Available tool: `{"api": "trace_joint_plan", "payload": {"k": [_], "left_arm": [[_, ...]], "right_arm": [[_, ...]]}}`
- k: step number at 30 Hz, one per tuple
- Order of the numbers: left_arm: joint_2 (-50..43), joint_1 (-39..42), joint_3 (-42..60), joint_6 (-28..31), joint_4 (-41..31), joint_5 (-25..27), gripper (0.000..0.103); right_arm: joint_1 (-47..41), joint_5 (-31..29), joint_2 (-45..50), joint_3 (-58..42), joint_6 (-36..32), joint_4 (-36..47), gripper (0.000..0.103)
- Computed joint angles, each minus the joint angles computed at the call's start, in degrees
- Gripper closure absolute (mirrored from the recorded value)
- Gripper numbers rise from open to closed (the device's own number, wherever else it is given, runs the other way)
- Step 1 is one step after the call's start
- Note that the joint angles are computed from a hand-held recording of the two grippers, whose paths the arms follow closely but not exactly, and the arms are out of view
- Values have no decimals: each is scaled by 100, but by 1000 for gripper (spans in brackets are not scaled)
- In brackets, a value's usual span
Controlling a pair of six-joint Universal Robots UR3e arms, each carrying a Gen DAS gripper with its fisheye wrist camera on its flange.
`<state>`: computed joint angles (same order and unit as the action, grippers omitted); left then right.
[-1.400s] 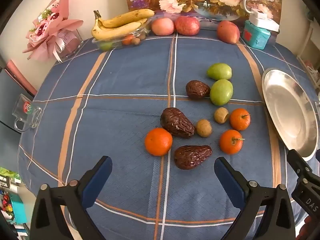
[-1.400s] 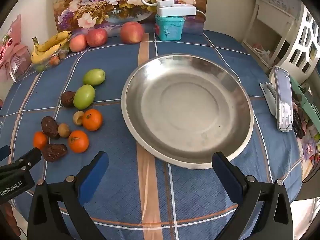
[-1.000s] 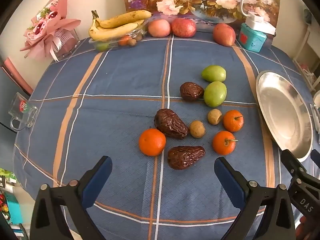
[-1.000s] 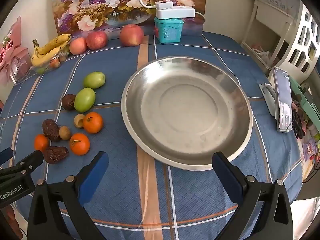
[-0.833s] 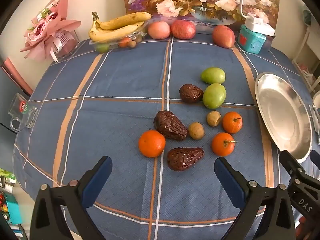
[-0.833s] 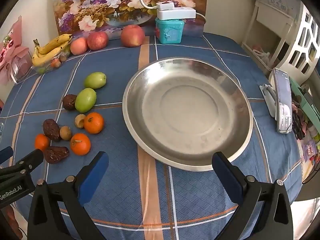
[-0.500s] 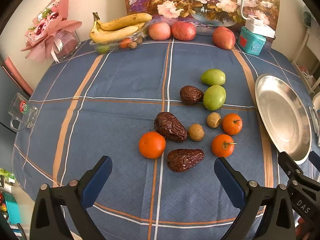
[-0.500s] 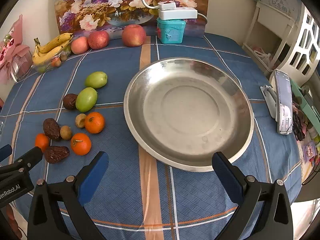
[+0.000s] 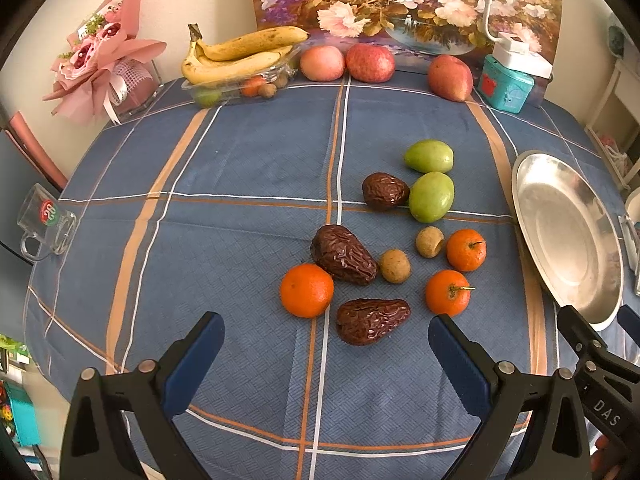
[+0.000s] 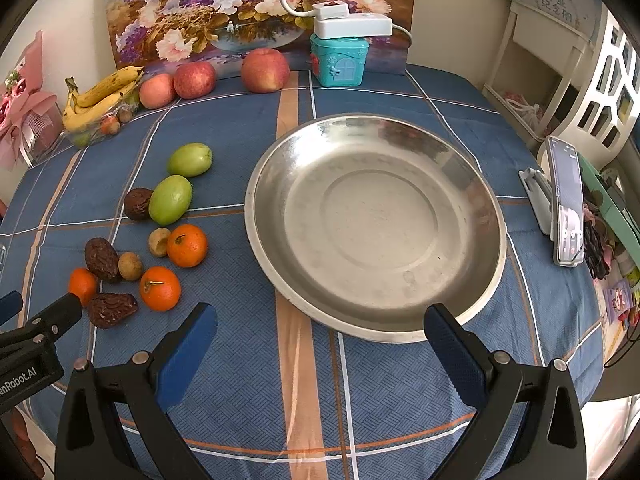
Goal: Organize fruits
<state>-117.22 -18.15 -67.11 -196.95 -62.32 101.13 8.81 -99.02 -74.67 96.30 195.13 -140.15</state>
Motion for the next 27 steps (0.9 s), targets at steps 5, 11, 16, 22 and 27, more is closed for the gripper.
{"api": "trace_joint_plan", "payload": {"k": [5,11,16,22,27], "left_arm": [[15,17,-32,-12,-11,0,0],[32,30,-72,-54,-8,19,0],[44,32,-115,-116,65,53,0],[102,64,-226,-154,198,5,0],[161,107,-328,-208,300,-66,0]], "right_arm": [[2,-6,16,-28,31,29,0],[5,-6,10,-12,15,9,0],[7,-5,-9,13,32,-15,0],[5,9,-15,1,51,9,0],[-2,19,-16,5,39,3,0]]}}
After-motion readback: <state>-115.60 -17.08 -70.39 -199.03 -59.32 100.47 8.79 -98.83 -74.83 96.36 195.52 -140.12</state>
